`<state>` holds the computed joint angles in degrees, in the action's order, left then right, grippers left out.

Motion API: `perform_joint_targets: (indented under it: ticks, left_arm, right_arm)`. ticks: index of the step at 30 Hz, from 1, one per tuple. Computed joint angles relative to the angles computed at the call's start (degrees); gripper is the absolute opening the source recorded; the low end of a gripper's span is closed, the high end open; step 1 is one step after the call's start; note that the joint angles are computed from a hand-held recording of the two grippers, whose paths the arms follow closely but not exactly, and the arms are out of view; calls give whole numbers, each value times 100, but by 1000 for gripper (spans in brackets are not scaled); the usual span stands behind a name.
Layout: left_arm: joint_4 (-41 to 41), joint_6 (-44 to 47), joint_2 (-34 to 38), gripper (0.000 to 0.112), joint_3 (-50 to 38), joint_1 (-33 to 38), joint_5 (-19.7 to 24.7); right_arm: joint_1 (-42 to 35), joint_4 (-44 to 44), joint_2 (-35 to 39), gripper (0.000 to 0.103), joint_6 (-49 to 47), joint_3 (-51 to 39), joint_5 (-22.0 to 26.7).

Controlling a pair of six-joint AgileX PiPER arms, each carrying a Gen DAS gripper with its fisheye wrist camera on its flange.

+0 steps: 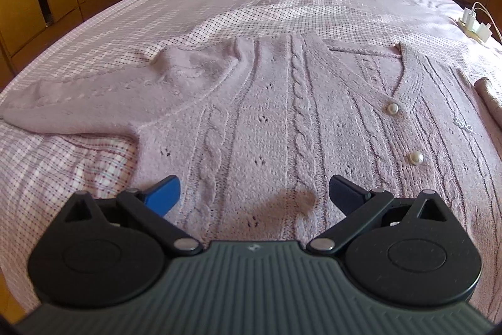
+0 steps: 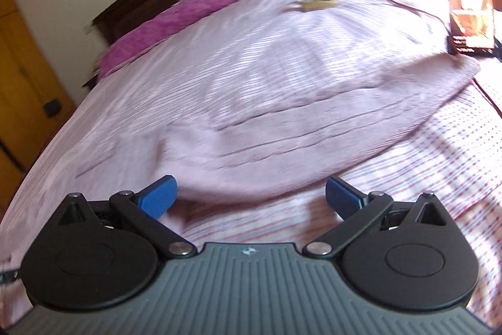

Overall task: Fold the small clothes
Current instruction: 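Grasp the cardigan sleeve edge with the right gripper and lift it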

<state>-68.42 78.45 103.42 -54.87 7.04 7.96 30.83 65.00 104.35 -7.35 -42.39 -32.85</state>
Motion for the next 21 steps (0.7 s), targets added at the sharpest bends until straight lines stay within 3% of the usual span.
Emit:
perform_joint_targets:
  ticks: [5,14,19,21]
  left_arm:
    - [369,-382,36,103,-24,-80,-174]
    - [2294,-2363,171,103,-174,-223,-336]
    - [2115,-2167,162,103,-171,-243,-381]
    - [2164,-2211,151,103,-153,-244,-398]
  right_arm:
    - [-477,-861,216,103,983,84,-23]
    - [-1190,-2018,684,103,2120,-174,-58]
    - [-1455,-2696,784,102,2819,-203,-159]
    - [-1513,-2844,817,97,2999,-192,-267]
